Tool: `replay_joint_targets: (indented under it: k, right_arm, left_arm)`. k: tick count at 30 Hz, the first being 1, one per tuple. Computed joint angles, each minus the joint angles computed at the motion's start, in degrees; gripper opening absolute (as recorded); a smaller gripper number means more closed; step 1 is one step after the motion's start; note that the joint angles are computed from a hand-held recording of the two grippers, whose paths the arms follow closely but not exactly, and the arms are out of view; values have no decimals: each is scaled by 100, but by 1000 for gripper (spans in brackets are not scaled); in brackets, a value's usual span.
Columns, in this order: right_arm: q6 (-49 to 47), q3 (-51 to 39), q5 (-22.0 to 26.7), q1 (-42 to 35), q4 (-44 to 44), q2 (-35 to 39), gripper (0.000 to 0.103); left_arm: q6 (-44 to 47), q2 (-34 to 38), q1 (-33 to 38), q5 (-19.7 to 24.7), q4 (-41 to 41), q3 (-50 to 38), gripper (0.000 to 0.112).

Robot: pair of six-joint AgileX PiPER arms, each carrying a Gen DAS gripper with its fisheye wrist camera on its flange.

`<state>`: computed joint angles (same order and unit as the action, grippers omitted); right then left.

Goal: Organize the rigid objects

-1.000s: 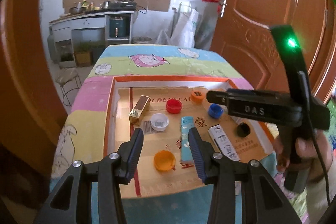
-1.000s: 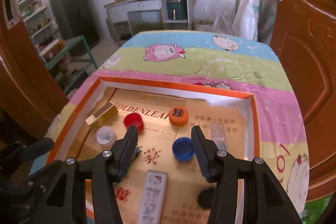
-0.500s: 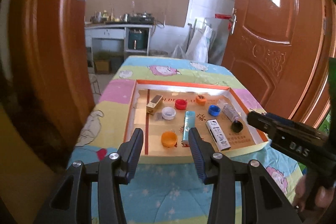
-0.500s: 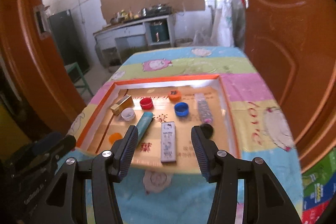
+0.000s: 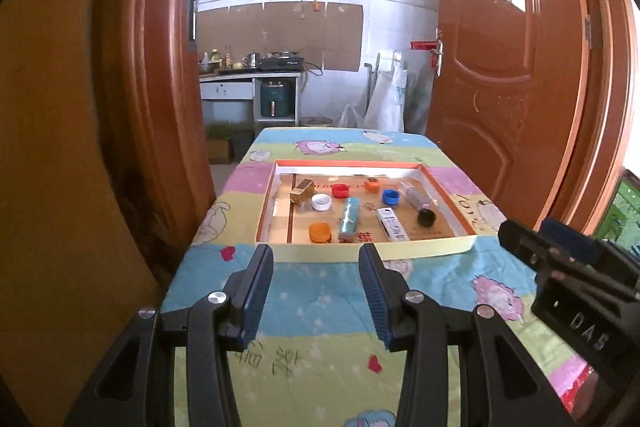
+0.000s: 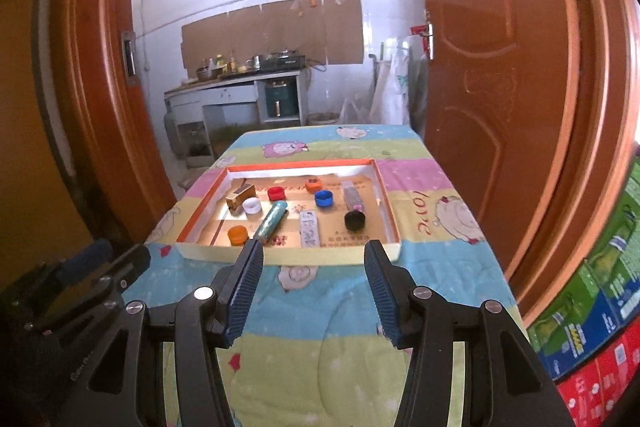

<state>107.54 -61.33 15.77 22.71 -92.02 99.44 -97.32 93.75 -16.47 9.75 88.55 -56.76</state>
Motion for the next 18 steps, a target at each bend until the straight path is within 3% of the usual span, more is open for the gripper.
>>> replay_joint_targets:
  k: [3,9,18]
  right_arm:
    - [419,345,276,193,-253,-264,54]
    - [407,703,826,536,-130,-638,54]
    - [460,989,1031,730,-125,-1079,54]
  left_arm:
    - [-227,-306,-64,-102,233,217,45]
    - [-379,-723,-372,269,432,473,45]
    - [-652,-1176,-581,571,666,778,45]
